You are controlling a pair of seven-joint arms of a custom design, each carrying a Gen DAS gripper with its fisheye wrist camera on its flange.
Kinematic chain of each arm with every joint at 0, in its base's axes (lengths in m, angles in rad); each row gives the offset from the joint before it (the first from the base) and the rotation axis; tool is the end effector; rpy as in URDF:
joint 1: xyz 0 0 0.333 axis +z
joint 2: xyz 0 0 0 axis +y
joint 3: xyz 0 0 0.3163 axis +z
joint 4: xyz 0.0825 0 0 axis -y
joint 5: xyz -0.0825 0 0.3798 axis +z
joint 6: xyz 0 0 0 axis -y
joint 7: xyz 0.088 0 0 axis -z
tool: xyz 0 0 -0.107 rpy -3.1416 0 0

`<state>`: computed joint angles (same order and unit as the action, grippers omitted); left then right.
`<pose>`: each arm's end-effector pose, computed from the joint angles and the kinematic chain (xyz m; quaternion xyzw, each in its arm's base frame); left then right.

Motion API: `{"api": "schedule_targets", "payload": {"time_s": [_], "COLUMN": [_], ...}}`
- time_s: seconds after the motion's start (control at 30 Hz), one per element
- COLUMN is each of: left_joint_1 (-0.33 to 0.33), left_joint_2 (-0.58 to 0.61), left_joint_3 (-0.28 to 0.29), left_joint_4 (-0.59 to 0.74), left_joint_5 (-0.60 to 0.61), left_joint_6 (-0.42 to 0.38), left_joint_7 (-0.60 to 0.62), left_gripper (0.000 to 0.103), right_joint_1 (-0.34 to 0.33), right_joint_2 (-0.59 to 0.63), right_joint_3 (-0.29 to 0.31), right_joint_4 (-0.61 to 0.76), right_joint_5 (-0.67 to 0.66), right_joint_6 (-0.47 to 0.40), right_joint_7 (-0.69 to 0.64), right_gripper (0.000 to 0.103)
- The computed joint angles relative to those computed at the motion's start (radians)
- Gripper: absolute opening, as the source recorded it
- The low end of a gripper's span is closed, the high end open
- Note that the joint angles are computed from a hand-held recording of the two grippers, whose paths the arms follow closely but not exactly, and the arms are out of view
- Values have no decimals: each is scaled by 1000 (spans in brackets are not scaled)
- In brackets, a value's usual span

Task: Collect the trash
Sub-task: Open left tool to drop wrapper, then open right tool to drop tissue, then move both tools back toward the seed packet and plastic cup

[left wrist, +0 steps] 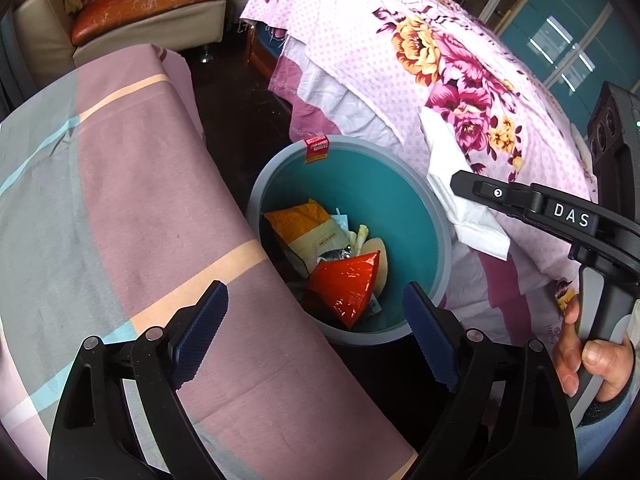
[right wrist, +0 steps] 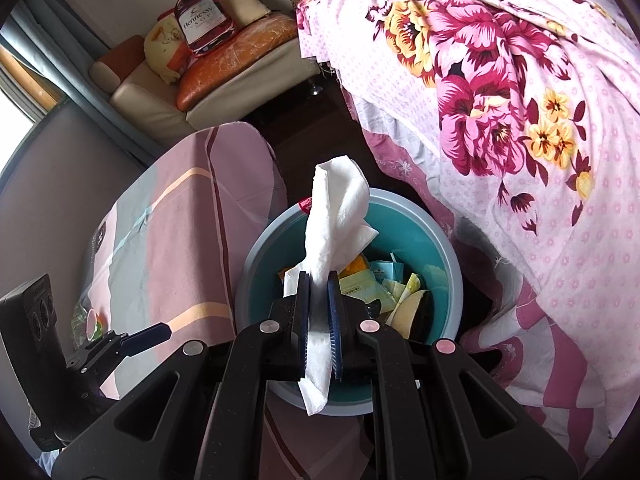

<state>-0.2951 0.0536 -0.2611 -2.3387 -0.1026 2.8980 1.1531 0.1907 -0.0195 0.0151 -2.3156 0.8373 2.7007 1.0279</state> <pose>0.4681 -0.2830 0.3723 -0.6699 0.6982 -0.2485 0.0439 0.5248 0.0838 0.3885 -0.6905 0.6558 -0.0088 0.3050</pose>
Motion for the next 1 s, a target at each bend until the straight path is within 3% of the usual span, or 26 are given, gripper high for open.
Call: {"api": "schedule_targets", "payload": {"time_s": [0.1, 0.17, 0.23, 0.43, 1.0], "left_joint_1": [4, 6, 8, 12, -26], "left_joint_2": [-7, -12, -19, -38, -155], "left_joint_3": [-1, -1, -1, 1, 44], "left_joint_4": [-12, -20, -32, -61, -186], "left_joint_5": [-24, -44, -64, -135, -342], "left_joint_6": [8, 13, 19, 28, 73], "left_joint_7": [14, 28, 41, 91, 222], "left_gripper": [90, 91, 91, 92, 93], "right_joint_1": [1, 3, 7, 14, 63], "right_joint_2": [6, 8, 7, 7, -42], "right_joint_3": [3, 6, 10, 14, 30], "right_joint_4": [6, 6, 3, 5, -15], "right_joint_5": [-27, -38, -46, -81, -201], "right_joint_6": [-4, 3, 20, 30, -4], "right_joint_7": [26, 38, 51, 106, 246], "right_gripper": [18, 41, 51, 70, 76]}}
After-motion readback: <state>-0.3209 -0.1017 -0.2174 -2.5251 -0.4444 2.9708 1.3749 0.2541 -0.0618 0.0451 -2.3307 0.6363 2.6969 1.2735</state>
